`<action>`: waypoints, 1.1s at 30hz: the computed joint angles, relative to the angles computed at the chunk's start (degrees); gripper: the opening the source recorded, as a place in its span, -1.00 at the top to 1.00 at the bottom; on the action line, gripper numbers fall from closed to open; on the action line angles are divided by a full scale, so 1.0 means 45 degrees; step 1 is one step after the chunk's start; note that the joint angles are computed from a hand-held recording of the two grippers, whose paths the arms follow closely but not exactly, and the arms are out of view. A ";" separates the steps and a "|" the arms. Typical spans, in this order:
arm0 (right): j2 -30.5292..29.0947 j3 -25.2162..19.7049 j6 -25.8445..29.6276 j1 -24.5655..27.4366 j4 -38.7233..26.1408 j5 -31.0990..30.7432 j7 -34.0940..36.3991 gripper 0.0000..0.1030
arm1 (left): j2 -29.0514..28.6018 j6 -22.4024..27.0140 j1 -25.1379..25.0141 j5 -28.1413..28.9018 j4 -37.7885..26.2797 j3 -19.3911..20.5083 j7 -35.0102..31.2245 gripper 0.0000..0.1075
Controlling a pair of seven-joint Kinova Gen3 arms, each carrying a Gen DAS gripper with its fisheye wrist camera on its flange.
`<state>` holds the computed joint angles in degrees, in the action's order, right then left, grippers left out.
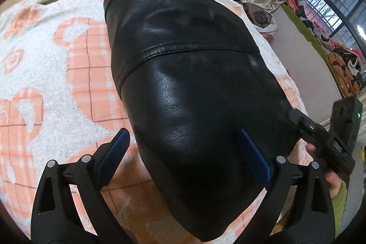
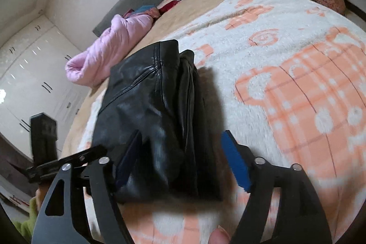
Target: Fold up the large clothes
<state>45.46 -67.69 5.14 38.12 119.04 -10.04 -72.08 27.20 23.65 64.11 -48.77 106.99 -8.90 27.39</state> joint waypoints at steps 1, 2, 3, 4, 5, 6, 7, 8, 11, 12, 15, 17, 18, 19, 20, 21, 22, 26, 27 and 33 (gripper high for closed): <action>0.0291 -0.0169 0.0121 0.0269 0.0044 -0.0022 0.0010 -0.42 | -0.0009 0.0126 -0.0023 0.0022 -0.0048 0.0058 -0.0099 -0.64; 0.0415 -0.0194 0.0268 0.0346 0.0023 -0.0070 0.0007 -0.42 | -0.0015 0.0196 -0.0084 0.0045 -0.0083 0.0130 -0.0188 -0.64; 0.0518 -0.0049 0.0545 0.0309 -0.0074 -0.0169 -0.0022 -0.33 | -0.0044 0.0197 -0.0099 0.0019 -0.0056 0.0144 -0.0190 -0.64; 0.0661 0.0085 0.0842 0.0234 -0.0236 -0.0307 0.0012 -0.23 | -0.0060 0.0180 -0.0136 0.0013 -0.0050 0.0179 -0.0204 -0.64; 0.0912 0.0142 0.1206 0.0201 -0.0445 -0.0472 0.0141 0.01 | -0.0089 0.0177 -0.0150 0.0008 -0.0001 0.0206 -0.0209 -0.64; 0.1246 0.0196 0.1548 0.0164 -0.0647 -0.0764 0.0329 0.11 | -0.0074 0.0320 -0.0148 0.0046 -0.0048 0.0285 -0.0273 -0.64; 0.1344 0.0176 0.1683 0.0205 -0.0694 -0.0850 0.0406 0.16 | -0.0053 0.0512 -0.0141 0.0073 -0.0118 0.0365 -0.0340 -0.64; 0.1313 0.0225 0.1729 0.0156 -0.0693 -0.1019 0.0527 0.22 | -0.0033 0.0660 -0.0214 0.0126 -0.0217 0.0480 -0.0467 -0.64; 0.1156 0.0115 0.1293 0.0197 -0.0238 -0.1728 0.0760 0.28 | 0.0029 0.1089 -0.0512 0.0320 -0.0551 0.0833 -0.0997 -0.64; 0.1188 -0.0066 0.1123 0.0296 -0.0016 -0.2004 0.0781 0.29 | 0.0008 0.1224 -0.0503 0.0281 -0.0539 0.0839 -0.1028 -0.64; 0.1304 -0.0647 0.0212 0.0291 0.0872 -0.2213 0.0785 0.29 | -0.0114 0.1663 -0.0560 0.0150 -0.0400 0.0896 -0.0887 -0.64; 0.1163 -0.0821 -0.0729 0.0156 0.1500 -0.2063 0.0440 0.29 | -0.0120 0.1711 -0.0718 0.0111 -0.0343 0.1067 -0.0786 -0.64; 0.0783 -0.0652 -0.1045 -0.0042 0.1678 -0.1923 0.0186 0.29 | -0.0054 0.1576 -0.0929 0.0181 -0.0343 0.1240 -0.0931 -0.64; 0.0514 -0.0476 -0.1153 -0.0226 0.1716 -0.1874 -0.0061 0.29 | 0.0026 0.1551 -0.1040 0.0269 -0.0420 0.1345 -0.1061 -0.64; 0.0396 -0.0338 -0.1055 -0.0323 0.1644 -0.1781 -0.0276 0.24 | 0.0108 0.1571 -0.0959 0.0264 -0.0461 0.1309 -0.0987 -0.64; 0.0341 -0.0219 -0.0904 -0.0363 0.1548 -0.1651 -0.0453 0.16 | 0.0155 0.1594 -0.0839 0.0195 -0.0461 0.1217 -0.0861 -0.65; 0.0354 -0.0187 -0.0903 -0.0348 0.1546 -0.1510 -0.0617 0.10 | 0.0204 0.1706 -0.0773 0.0175 -0.0525 0.1195 -0.0840 -0.65; 0.0343 -0.0218 -0.0702 -0.0018 0.1556 -0.1049 -0.1370 -0.43 | 0.0188 0.1771 -0.0776 0.0158 -0.0533 0.1226 -0.0836 -0.68; 0.0302 -0.0363 -0.0691 0.0178 0.1595 -0.0902 -0.1520 -0.53 | 0.0159 0.1732 -0.0780 0.0137 -0.0497 0.1219 -0.0801 -0.68; -0.0510 -0.1460 -0.1567 0.1153 0.1910 0.0259 -0.2166 -0.74 | 0.0201 0.1689 -0.0787 0.0084 -0.0499 0.1203 -0.0743 -0.68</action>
